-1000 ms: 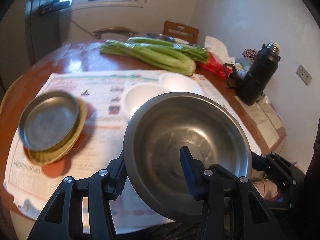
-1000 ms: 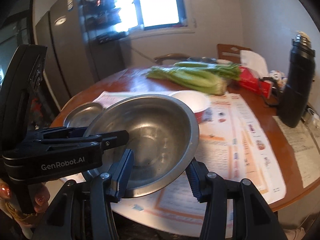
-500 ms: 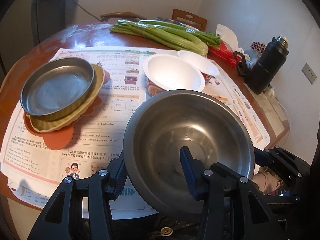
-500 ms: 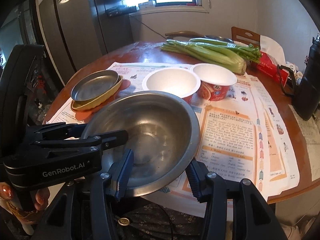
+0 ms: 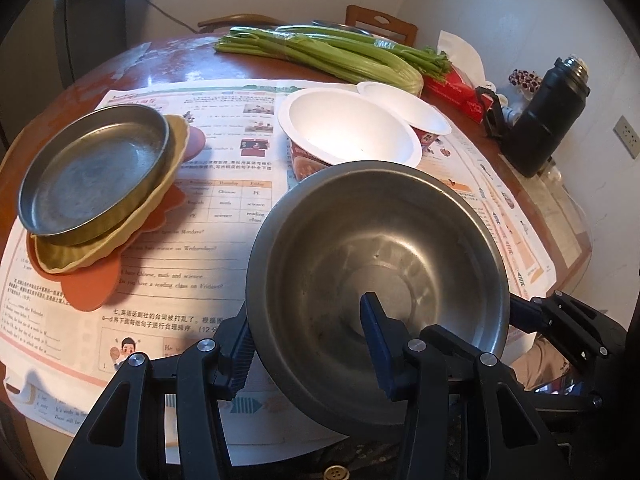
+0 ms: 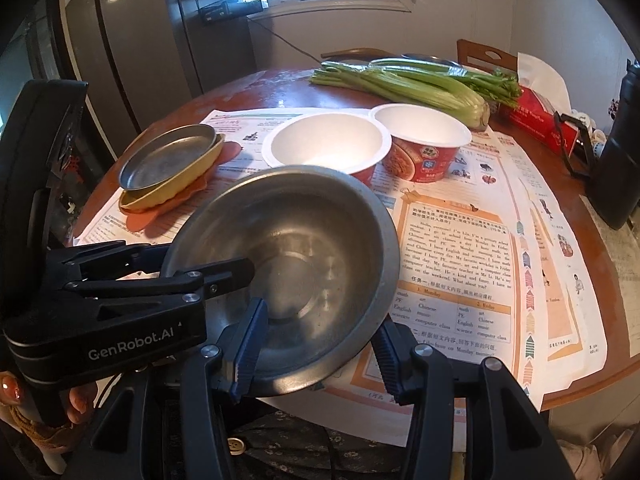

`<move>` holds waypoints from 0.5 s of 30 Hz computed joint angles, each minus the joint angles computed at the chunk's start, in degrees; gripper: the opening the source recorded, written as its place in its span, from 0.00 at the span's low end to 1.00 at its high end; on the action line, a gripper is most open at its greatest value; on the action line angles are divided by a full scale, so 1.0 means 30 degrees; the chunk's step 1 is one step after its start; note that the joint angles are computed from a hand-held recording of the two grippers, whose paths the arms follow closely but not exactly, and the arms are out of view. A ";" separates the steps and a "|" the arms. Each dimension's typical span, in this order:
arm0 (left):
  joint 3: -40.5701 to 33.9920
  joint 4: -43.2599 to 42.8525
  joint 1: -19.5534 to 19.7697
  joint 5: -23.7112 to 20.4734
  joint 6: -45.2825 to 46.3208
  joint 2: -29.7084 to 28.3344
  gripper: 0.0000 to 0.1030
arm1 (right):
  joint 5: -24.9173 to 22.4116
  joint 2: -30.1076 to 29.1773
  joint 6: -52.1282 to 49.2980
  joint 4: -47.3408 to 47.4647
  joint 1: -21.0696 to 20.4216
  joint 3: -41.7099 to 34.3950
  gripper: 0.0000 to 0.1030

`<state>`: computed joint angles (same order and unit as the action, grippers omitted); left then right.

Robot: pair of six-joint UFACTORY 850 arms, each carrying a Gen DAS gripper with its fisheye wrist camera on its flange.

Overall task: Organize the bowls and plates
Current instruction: 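Lift the steel bowl with the left tool and carry it beside the plate stack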

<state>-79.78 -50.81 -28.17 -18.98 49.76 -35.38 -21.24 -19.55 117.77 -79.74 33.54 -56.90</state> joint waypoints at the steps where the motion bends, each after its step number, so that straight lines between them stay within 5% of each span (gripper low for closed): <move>1: -0.0030 -0.0106 -0.0001 -0.0007 0.0080 -0.0025 0.50 | 0.0001 0.0004 0.0006 -0.0024 -0.0039 0.0029 0.50; 15: 0.0211 -0.2131 0.0270 0.0365 0.2104 0.0407 0.50 | -0.0260 0.1030 0.3220 -0.2783 -0.0404 0.1019 0.50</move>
<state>-79.15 -57.21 -27.36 -17.89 56.07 -34.16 -22.02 -16.46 127.43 -88.09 32.32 -53.85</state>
